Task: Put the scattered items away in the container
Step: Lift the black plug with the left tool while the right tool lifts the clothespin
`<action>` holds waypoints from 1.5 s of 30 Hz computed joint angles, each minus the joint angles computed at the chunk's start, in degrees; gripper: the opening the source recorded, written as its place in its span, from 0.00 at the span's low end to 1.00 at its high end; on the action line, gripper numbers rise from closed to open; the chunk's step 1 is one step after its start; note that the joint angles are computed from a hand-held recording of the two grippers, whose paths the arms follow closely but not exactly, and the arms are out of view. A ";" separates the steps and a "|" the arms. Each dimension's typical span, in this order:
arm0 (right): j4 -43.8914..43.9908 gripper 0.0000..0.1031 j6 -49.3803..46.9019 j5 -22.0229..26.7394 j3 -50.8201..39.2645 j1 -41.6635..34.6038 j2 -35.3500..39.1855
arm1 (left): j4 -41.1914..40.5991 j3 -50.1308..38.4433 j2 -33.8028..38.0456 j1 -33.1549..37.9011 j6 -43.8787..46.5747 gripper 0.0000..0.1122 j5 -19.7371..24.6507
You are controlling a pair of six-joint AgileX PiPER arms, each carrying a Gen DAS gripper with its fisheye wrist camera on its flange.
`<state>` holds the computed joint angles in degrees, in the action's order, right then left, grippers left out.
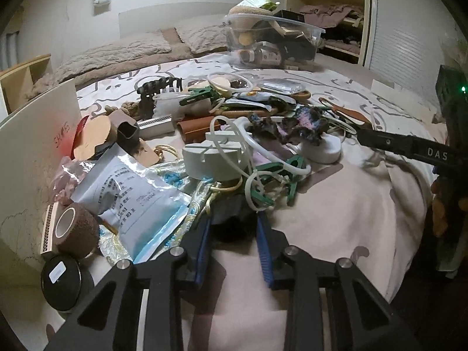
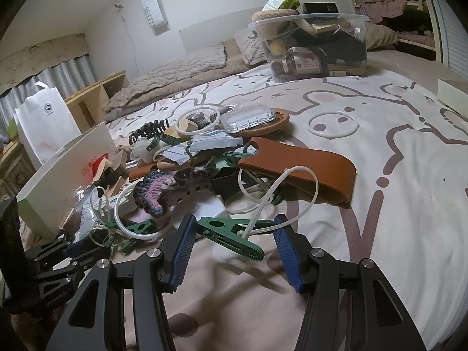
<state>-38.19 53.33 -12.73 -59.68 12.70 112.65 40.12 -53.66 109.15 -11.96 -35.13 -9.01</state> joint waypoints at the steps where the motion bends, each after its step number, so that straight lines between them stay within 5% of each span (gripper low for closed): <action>1: -0.07 0.54 -0.04 -0.07 0.06 0.01 -0.03 | -1.21 0.24 -0.22 -0.02 0.86 0.26 -0.20; 13: -3.36 0.54 3.13 -1.73 1.17 -0.63 -0.96 | -13.42 2.61 -2.45 0.47 9.39 0.25 -1.49; 19: 1.38 0.54 -3.36 -0.85 2.45 1.03 -2.50 | -22.89 4.11 -4.58 -0.18 17.77 0.25 -1.30; 33: 3.60 0.54 -5.01 -2.21 6.67 4.83 -6.74 | -22.61 8.60 -9.85 0.25 13.77 0.25 -2.63; 45: 10.11 0.53 -11.21 -1.15 9.28 9.43 -10.01 | -29.11 13.44 -15.62 0.00 18.94 0.25 -3.24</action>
<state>-28.08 42.12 -13.88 -50.40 22.13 102.64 11.01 -40.22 93.53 -11.96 -16.19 -12.26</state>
